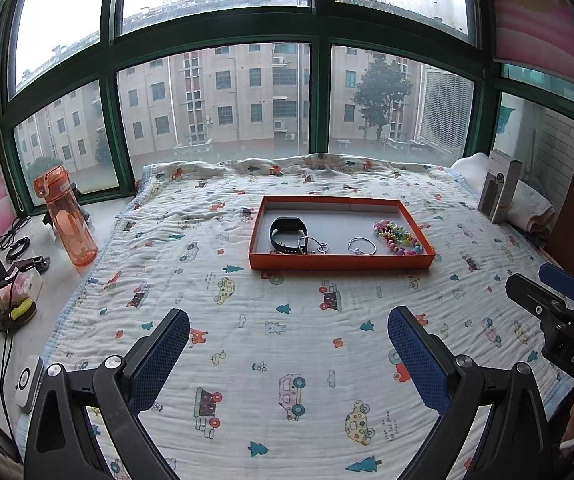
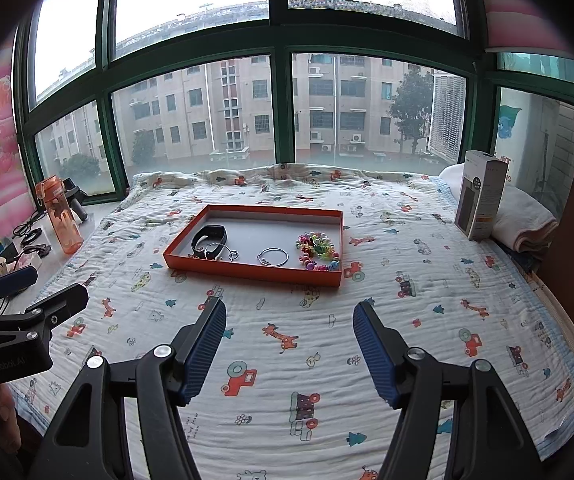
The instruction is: Organize jewelry
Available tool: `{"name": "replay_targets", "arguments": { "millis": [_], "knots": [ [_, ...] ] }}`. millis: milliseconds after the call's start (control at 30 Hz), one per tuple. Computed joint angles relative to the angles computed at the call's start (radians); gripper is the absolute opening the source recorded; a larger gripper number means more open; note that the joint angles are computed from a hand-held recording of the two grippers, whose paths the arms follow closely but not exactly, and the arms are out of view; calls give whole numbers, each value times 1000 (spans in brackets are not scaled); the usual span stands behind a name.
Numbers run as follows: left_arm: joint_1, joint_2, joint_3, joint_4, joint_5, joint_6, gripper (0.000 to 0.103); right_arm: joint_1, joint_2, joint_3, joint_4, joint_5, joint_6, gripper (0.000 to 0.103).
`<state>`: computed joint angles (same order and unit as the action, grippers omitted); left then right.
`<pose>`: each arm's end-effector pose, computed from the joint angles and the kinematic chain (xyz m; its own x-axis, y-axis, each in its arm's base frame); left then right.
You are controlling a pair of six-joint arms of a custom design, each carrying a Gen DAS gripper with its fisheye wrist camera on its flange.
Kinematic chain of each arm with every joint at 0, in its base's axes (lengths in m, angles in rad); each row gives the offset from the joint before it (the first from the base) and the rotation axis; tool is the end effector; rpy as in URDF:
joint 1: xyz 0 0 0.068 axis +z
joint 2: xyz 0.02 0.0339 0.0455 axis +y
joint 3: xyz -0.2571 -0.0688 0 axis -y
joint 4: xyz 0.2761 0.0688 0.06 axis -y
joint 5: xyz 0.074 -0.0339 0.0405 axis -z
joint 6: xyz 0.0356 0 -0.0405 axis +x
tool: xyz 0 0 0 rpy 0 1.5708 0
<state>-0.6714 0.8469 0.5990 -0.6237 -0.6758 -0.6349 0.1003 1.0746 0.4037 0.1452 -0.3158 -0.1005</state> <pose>0.1686 -0.1055 0.2187 -0.5834 -0.1275 -0.8021 -0.2184 0.9758 0.0037 0.2421 0.0355 0.1608 -0.4604 -0.1422 -0.8762 -0.4107 0.9092 0.0683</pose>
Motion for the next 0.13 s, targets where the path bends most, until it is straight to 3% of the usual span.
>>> {"name": "replay_targets", "arguments": {
  "millis": [133],
  "knots": [
    [1,6,-5,5,-6,0,103,1,0,-1,1,0,1,72]
  ]
}}
